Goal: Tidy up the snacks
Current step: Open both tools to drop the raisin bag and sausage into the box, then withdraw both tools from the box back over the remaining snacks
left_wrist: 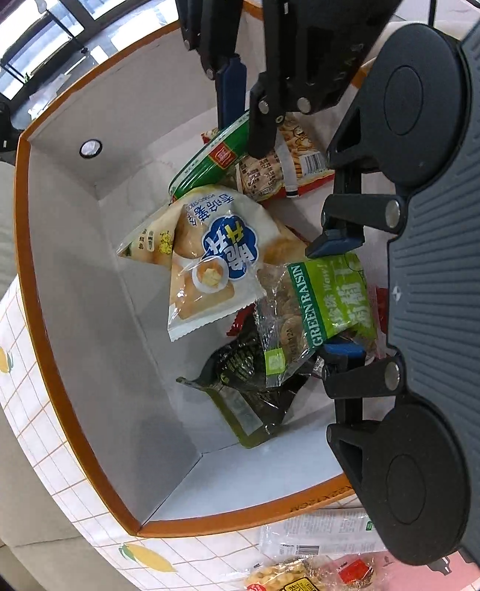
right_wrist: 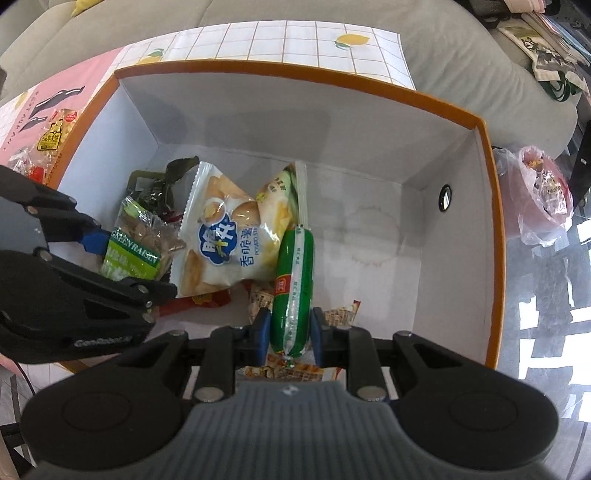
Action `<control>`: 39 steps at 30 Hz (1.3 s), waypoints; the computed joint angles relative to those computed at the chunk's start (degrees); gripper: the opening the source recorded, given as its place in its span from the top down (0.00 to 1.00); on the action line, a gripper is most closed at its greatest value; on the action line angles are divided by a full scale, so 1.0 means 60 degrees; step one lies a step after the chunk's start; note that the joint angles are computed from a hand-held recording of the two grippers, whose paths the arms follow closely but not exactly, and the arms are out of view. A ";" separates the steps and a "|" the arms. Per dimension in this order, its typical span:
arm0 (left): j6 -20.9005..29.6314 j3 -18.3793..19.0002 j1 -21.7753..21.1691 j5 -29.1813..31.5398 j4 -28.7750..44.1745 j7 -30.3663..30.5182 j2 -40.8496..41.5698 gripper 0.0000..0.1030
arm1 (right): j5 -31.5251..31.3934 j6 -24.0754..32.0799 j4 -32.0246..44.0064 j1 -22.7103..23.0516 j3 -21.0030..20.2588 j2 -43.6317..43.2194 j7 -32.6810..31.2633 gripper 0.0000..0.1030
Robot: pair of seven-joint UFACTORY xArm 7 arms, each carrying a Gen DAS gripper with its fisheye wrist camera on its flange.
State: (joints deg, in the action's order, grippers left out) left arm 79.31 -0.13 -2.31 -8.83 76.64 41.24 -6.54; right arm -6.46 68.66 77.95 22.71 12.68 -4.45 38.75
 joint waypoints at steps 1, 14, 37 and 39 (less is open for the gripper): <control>-0.0090 -0.0031 -0.0018 0.0034 -0.0048 -0.0036 0.0001 0.43 | 0.0007 0.0013 -0.0003 -0.0005 -0.0009 -0.0009 -0.0023 0.80; 0.0174 0.0335 0.0196 -0.0845 0.0204 0.0999 -0.0530 0.25 | -0.0880 0.0969 0.0959 0.0178 0.0102 0.0526 -0.0360 0.81; -0.0112 0.0754 0.0439 -0.1219 0.0012 0.1609 -0.1225 0.20 | -0.1402 0.2376 0.2166 0.0669 -0.0176 0.1401 -0.0619 0.49; 0.0013 0.0870 0.0488 -0.1435 0.0065 0.1687 -0.1272 0.20 | -0.1526 0.2347 0.2188 0.0717 -0.0128 0.1305 -0.0448 0.45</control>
